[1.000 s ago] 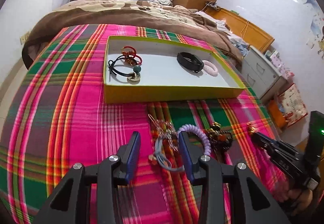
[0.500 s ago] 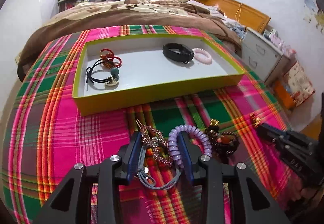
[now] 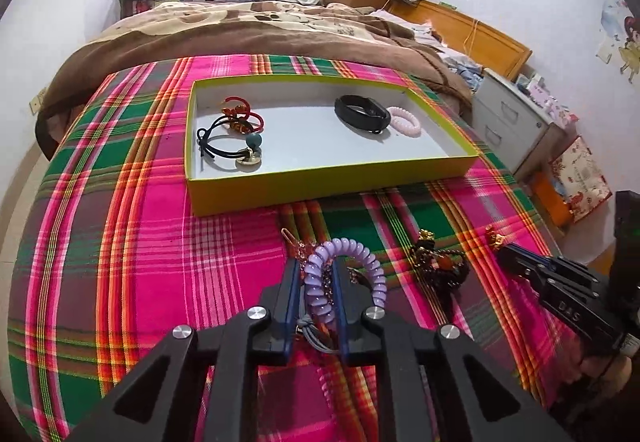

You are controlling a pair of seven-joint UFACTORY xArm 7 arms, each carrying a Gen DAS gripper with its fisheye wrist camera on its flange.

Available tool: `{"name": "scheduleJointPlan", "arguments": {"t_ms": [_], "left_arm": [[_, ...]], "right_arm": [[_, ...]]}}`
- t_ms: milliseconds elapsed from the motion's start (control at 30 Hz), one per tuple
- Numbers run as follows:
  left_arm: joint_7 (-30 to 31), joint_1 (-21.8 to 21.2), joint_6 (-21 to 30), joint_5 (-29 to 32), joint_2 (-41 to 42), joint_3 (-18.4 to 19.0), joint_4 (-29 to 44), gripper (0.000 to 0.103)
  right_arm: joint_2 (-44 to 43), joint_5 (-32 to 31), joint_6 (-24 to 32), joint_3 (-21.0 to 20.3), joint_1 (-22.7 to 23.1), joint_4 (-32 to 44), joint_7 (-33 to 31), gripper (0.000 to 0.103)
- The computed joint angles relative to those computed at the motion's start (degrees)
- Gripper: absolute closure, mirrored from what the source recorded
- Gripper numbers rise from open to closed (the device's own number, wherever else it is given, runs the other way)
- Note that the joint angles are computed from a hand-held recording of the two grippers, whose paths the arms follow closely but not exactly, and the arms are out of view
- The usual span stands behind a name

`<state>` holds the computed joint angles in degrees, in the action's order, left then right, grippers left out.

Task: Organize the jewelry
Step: 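Close the left gripper on the lavender coiled hair tie, then carry the tassel into the box with the right gripper while the left carries the lavender coil there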

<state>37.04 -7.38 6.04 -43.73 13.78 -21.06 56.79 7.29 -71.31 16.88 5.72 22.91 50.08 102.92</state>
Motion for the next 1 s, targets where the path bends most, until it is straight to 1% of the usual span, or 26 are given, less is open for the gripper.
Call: {"name": "scheduleJointPlan", "arguments": {"t_ms": [133,233,267,300,333,367,400,433,467,567,633,667,700,767,833,867,900,933,967,1000], "left_arm": [[0.2,0.1,0.5,-0.1,-0.9,0.2,-0.7,0.087],[-2.3,-2.1,0.3,3.6,-1.7,2.4,-1.7,0.087],[-2.8,-2.3,0.1,4.3,-1.9,2.6,-2.1,0.086],[-5.7,-3.9,0.0,7.3,-2.2,4.5,-2.6,0.086],[-10.2,-6.0,-0.1,11.7,-2.4,7.1,-3.1,0.086],[-12.8,-6.9,-0.5,14.3,-2.4,8.4,-3.6,0.086],[-13.0,-5.8,-0.5,14.5,-2.3,7.4,-3.6,0.086],[-11.8,-4.1,-0.3,13.4,-2.1,5.6,-3.5,0.086],[-11.3,-3.3,-0.3,13.0,-2.0,4.8,-3.6,0.086],[-12.9,-3.6,-2.3,15.1,-3.0,4.8,-5.0,0.087],[-15.2,-4.5,-3.0,17.9,-3.1,5.8,-5.5,0.091],[-15.2,-3.9,-2.9,17.8,-3.2,5.0,-5.5,0.093],[-13.8,-2.4,-3.3,16.3,-3.3,3.3,-5.7,0.093],[-12.1,-1.0,-3.7,14.8,-3.6,1.5,-6.0,0.094],[-8.2,1.8,-4.0,10.6,-3.8,-1.7,-6.0,0.094],[-7.6,1.8,-4.3,9.8,-3.9,-1.9,-6.1,0.094],[-6.0,2.5,-4.5,8.0,-4.1,-2.8,-6.2,0.094],[-3.6,3.7,-4.6,5.2,-4.2,-4.2,-6.1,0.094],[0.1,5.4,-4.5,1.0,-4.3,-6.3,-5.8,0.094],[3.1,6.4,-4.1,-2.3,-4.6,-7.5,-5.5,0.094]], "right_arm": [[0.2,-0.1,0.1,0.0,0.2,0.2,0.4,0.094],[0.1,0.1,0.2,0.1,0.3,0.1,0.2,0.094],[0.1,0.2,0.2,0.1,0.3,0.2,0.2,0.094],[0.1,0.2,0.2,0.1,0.3,0.2,0.2,0.094],[0.1,0.0,0.2,0.1,0.4,0.2,0.4,0.094],[0.2,0.2,0.3,0.1,0.4,0.2,0.3,0.094],[0.2,0.3,0.4,0.1,0.4,0.3,0.2,0.094],[0.0,0.4,0.4,0.1,0.4,0.2,0.1,0.094],[0.0,0.5,0.4,0.1,0.5,0.2,0.1,0.094],[-0.1,0.8,0.3,0.2,0.5,0.1,-0.3,0.094],[-0.2,0.8,0.4,0.3,0.5,0.1,-0.1,0.094],[-0.3,0.9,0.4,0.3,0.6,0.1,-0.3,0.094],[-0.2,0.9,0.5,0.4,0.6,0.1,-0.3,0.094],[-0.3,0.5,0.6,0.5,0.8,0.3,0.0,0.094],[-0.5,-0.1,0.7,0.5,0.9,0.2,0.6,0.094],[-0.6,-0.4,0.8,0.6,1.0,0.2,0.9,0.094],[-0.7,-0.5,0.8,0.6,1.0,0.2,1.1,0.094],[-0.8,-1.2,0.8,0.7,1.0,0.2,1.6,0.094],[-0.9,-1.4,0.9,0.7,0.9,0.2,1.9,0.094],[-1.1,-1.5,1.0,0.9,0.9,0.2,2.0,0.094]]}}
